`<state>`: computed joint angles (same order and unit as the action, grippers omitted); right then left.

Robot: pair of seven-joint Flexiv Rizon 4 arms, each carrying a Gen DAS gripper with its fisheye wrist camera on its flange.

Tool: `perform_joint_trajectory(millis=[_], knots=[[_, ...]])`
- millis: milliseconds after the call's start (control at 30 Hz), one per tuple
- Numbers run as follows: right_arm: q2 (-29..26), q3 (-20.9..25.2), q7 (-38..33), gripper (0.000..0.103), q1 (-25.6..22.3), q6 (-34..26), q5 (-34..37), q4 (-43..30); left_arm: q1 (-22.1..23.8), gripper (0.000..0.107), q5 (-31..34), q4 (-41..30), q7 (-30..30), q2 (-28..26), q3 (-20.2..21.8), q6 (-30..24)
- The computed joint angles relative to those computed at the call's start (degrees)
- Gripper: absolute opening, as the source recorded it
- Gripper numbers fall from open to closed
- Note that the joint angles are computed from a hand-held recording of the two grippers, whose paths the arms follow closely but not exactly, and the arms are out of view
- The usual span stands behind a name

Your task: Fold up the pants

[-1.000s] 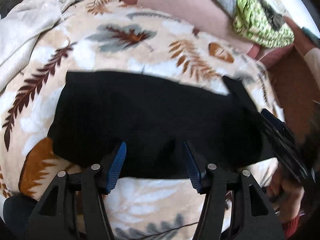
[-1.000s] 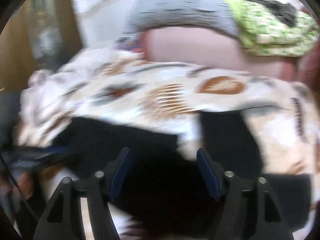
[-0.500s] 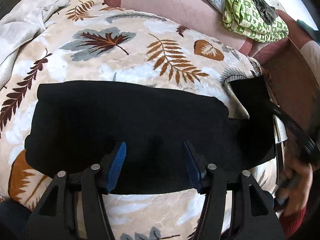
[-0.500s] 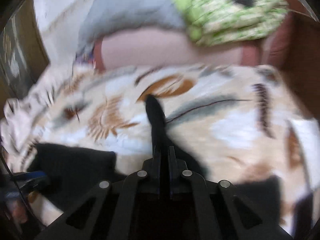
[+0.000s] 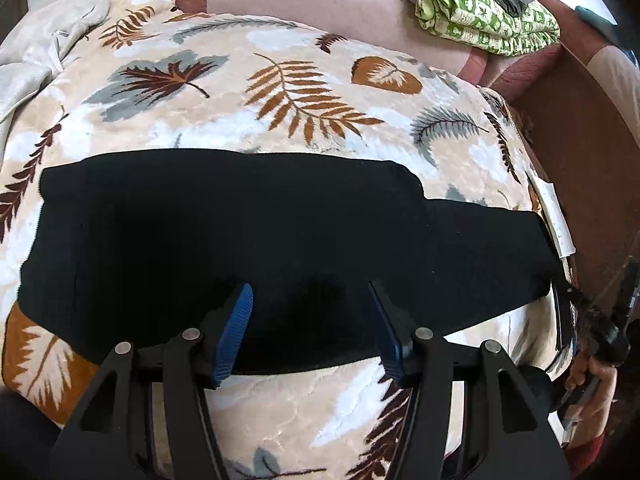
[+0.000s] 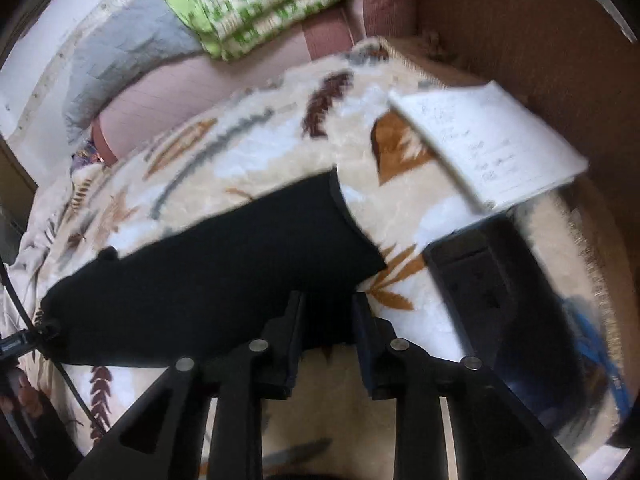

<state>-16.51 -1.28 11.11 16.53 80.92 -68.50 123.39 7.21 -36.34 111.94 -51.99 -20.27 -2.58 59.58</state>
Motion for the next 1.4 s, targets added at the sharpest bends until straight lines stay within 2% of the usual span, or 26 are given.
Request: perform_joint_trajectory(millis=[67, 133, 233, 267, 300, 400, 433, 500, 533, 600, 633, 667, 700, 733, 767, 833, 867, 900, 967, 1033, 1067, 1133, 1167, 1200, 1300, 1400], knots=[[1.0, -0.7, 2.0, 0.032, 0.4, -0.1, -4.2, -0.5, 0.1, 0.057, 0.4, -0.1, -0.9, 0.2, 0.5, 0.0], [0.2, -0.7, 4.6, 0.034, -0.2, 3.3, -9.0, -2.7, 0.8, 0.057, -0.8, 0.2, -0.9, 0.7, 0.5, 0.4], [-4.9, -1.7, 13.3, 0.04, -0.9, 12.5, -21.9, -10.7, 1.4, 0.057, -1.6, 1.0, -1.2, 1.4, 1.1, 2.4], [-7.6, -0.3, 13.2, 0.042, -1.7, 14.4, -23.3, -14.1, 1.6, 0.057, -1.2, 1.1, -2.1, 1.6, 1.9, 3.1], [-10.4, 0.6, 9.5, 0.044, -0.8, 15.5, -21.0, -17.1, 1.9, 0.057, -0.8, 1.0, -3.1, 1.5, 2.4, 3.3], [-17.4, 8.5, -12.2, 0.047, 0.2, 10.0, -3.8, -23.6, 3.9, 0.068, -1.4, 0.9, -6.0, 1.4, 3.7, 3.9], [-19.5, 10.4, -16.7, 0.049, 0.4, 8.6, -0.8, -26.1, 4.6, 0.07, -1.9, 1.0, -7.0, 1.3, 3.9, 4.3], [-23.9, 13.5, -24.0, 0.068, 1.1, 5.4, 4.0, -31.7, 6.1, 0.072, -3.0, 1.1, -9.8, 0.9, 4.6, 5.1], [-26.3, 15.1, -27.1, 0.072, 1.5, 3.2, 6.5, -34.9, 6.9, 0.072, -3.1, 1.0, -11.4, 0.6, 5.1, 5.0], [-31.5, 21.4, -35.5, 0.073, 0.4, -1.9, 13.4, -41.2, 8.1, 0.074, -2.6, 0.5, -13.5, -0.1, 5.6, 4.3], [-34.2, 25.3, -39.9, 0.072, -0.4, -4.8, 17.1, -44.5, 8.6, 0.074, -2.5, 0.4, -14.3, -0.5, 5.7, 4.2], [-36.3, 28.3, -43.6, 0.06, -1.0, -7.5, 19.9, -46.9, 9.2, 0.074, -2.4, 0.1, -15.1, -1.1, 5.6, 3.8], [-37.9, 30.1, -47.6, 0.025, -0.6, -10.3, 22.9, -49.5, 9.5, 0.074, -1.8, -0.5, -16.0, -1.8, 5.7, 3.0], [-38.2, 30.1, -48.1, 0.012, -0.1, -11.7, 22.4, -50.4, 9.8, 0.074, -1.6, -0.9, -16.6, -2.3, 5.5, 2.3], [-37.3, 28.2, -47.7, 0.011, 0.9, -11.7, 21.9, -49.8, 10.8, 0.074, -3.4, -0.8, -14.5, -2.6, 3.9, 2.1], [-35.5, 24.2, -44.5, 0.01, 2.4, -7.1, 21.6, -47.8, 11.4, 0.074, -5.6, -0.3, -10.5, -3.0, 2.0, 3.3], [-34.9, 22.3, -42.6, 0.01, 3.1, -5.3, 22.0, -47.1, 10.7, 0.071, -4.0, -0.8, -10.7, -3.7, 2.6, 3.4], [-34.5, 20.4, -40.6, 0.01, 4.0, -4.5, 22.6, -46.8, 9.8, 0.067, -1.8, -1.4, -11.8, -4.3, 3.6, 3.5], [-35.0, 19.7, -41.0, 0.01, 5.0, -7.0, 24.7, -48.0, 9.8, 0.052, -1.3, -1.1, -10.6, -4.3, 2.9, 5.2], [-34.8, 18.3, -41.9, 0.016, 6.6, -9.3, 25.7, -48.4, 10.3, 0.039, -1.1, -1.8, -9.6, -4.0, 2.6, 4.3], [-33.8, 16.5, -41.3, 0.019, 7.7, -9.1, 25.3, -47.5, 10.5, 0.038, -1.5, -1.8, -8.9, -3.7, 2.2, 4.5], [-31.3, 12.9, -39.8, 0.032, 10.0, -5.6, 24.3, -44.7, 10.7, 0.038, -1.8, -1.9, -7.4, -3.2, 2.1, 5.1], [-30.1, 10.5, -38.3, 0.046, 11.5, -3.1, 23.6, -43.1, 10.8, 0.038, -1.7, -1.9, -6.7, -3.1, 2.2, 5.0], [-29.0, 8.5, -37.3, 0.052, 12.9, 0.4, 22.9, -41.4, 11.0, 0.038, -1.3, -2.3, -5.8, -3.2, 2.2, 4.3], [-28.1, 7.6, -39.6, 0.053, 15.4, 1.6, 23.5, -40.9, 10.2, 0.038, 3.0, -4.7, -7.1, -4.2, 4.2, 0.0], [-29.7, 13.8, -46.3, 0.052, 13.6, 1.8, 27.4, -42.4, 11.1, 0.041, 0.9, -3.8, -5.9, -3.4, 3.3, -0.5]])
